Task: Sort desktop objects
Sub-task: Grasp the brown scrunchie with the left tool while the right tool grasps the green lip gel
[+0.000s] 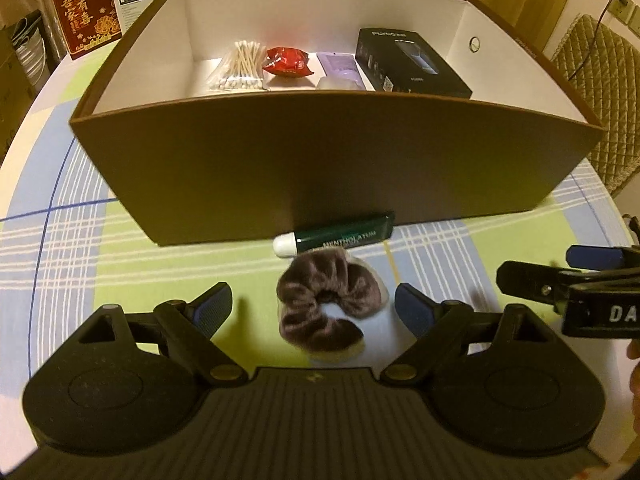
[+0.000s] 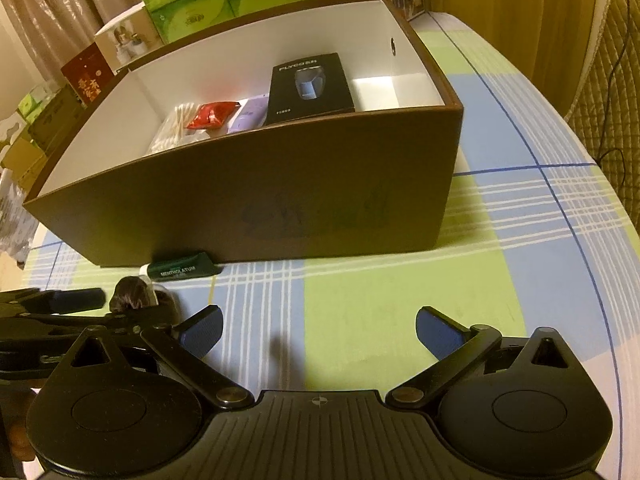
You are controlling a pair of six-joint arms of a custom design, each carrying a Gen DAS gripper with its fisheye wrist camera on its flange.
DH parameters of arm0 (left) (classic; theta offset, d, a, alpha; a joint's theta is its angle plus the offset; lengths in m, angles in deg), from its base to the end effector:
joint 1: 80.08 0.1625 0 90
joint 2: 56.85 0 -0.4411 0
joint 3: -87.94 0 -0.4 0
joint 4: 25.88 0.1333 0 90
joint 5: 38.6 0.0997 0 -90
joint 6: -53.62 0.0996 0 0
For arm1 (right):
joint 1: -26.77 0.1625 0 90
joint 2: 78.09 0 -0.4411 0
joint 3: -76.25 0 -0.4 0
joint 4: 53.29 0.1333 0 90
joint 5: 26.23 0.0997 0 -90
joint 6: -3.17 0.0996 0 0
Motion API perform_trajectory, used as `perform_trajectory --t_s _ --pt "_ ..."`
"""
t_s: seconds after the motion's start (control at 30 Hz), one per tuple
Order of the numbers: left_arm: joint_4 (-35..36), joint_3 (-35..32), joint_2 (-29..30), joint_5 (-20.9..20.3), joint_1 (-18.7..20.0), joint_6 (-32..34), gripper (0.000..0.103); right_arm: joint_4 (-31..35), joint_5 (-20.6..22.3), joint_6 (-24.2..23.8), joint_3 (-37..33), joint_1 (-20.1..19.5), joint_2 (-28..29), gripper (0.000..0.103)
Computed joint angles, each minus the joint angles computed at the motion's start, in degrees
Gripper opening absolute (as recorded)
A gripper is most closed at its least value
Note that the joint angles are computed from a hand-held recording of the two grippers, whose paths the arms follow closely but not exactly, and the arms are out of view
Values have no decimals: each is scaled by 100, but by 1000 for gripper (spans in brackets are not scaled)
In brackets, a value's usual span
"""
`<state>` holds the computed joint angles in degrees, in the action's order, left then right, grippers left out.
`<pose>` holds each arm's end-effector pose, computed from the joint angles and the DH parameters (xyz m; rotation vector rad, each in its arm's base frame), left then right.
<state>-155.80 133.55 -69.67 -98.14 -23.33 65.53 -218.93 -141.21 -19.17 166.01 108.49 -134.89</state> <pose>-0.3266 -0.8333 -0.0291 0.9674 2.4424 -0.2932 -0.0122 -0.7174 0.3152 0.0886 -2.4358 0.7730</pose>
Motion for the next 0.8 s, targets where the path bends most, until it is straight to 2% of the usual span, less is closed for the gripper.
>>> perform_trajectory --t_s 0.1,0.17,0.27,0.3,0.53,0.8 --pt "75 -178 125 -22 26 90 73 -14 7 6 -33 16 45 101" --pt "78 -172 124 -99 47 184 52 -38 34 12 -43 31 77 101" --pt "-44 5 24 -171 76 430 35 -67 82 -29 -63 63 145 101" --pt "-103 73 -18 -177 87 517 33 -71 93 -54 -77 78 177 101" --pt "-373 376 -303 184 218 664 29 -130 208 -253 -168 187 460 101" --pt "-433 206 -411 607 433 416 29 -560 141 -638 -355 327 1012 101"
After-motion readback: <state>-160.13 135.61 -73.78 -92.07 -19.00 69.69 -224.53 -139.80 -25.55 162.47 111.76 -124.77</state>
